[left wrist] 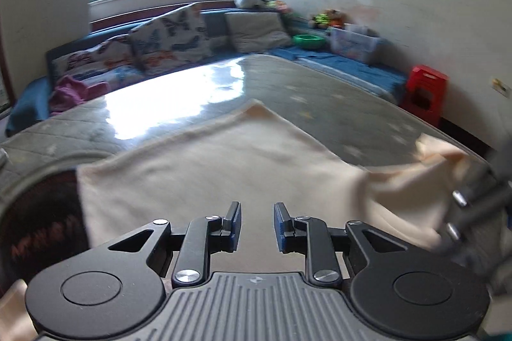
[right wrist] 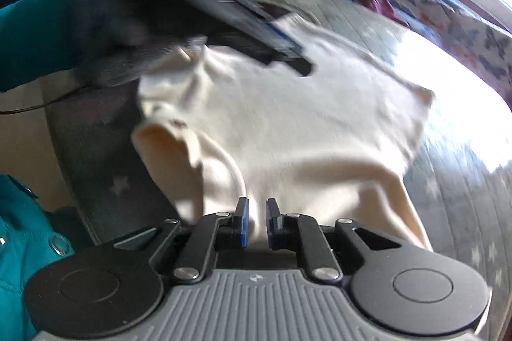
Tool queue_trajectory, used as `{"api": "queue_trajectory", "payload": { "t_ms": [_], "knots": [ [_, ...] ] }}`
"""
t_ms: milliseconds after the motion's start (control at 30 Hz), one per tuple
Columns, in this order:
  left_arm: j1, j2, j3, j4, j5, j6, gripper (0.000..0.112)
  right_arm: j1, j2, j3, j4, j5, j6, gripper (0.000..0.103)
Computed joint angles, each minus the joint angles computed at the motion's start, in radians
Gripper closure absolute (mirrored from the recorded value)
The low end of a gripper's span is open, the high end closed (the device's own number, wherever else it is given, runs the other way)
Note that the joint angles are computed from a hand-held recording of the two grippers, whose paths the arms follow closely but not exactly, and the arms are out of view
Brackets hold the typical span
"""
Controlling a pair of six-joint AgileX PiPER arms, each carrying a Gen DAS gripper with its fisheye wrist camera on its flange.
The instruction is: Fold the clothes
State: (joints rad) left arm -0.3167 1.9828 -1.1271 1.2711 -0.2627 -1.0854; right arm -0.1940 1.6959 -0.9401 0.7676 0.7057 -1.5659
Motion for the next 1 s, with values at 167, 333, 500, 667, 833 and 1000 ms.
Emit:
{"api": "queue_trajectory", "payload": {
  "t_ms": [167,333,500,667,833,1000],
  "knots": [
    [-0.048,-0.060,0.143,-0.298,-0.032,0.333,0.088,-0.058,-0.019,0.003,0.106,0.012,-0.054,0.086],
    [-0.082,-0.067,0.194,-0.359,-0.058,0.436,0.087,-0.075,0.034,-0.008,0.239,-0.055,-0.082,0.086],
    [-0.093,-0.067,0.210,-0.339,-0.059,0.459,0.083,-0.160,0.060,0.010,0.307,-0.054,-0.082,0.080],
    [-0.097,-0.070,0.185,-0.296,-0.077,0.403,0.080,-0.252,0.037,0.062,0.441,-0.112,-0.153,0.075],
    [-0.134,-0.025,0.129,-0.282,-0.088,0.356,0.079,-0.298,0.071,0.069,0.515,-0.180,-0.190,0.075],
    [-0.155,0.019,0.104,-0.198,-0.086,0.281,0.079,-0.330,0.078,0.126,0.786,-0.316,-0.471,0.070]
  ]
}}
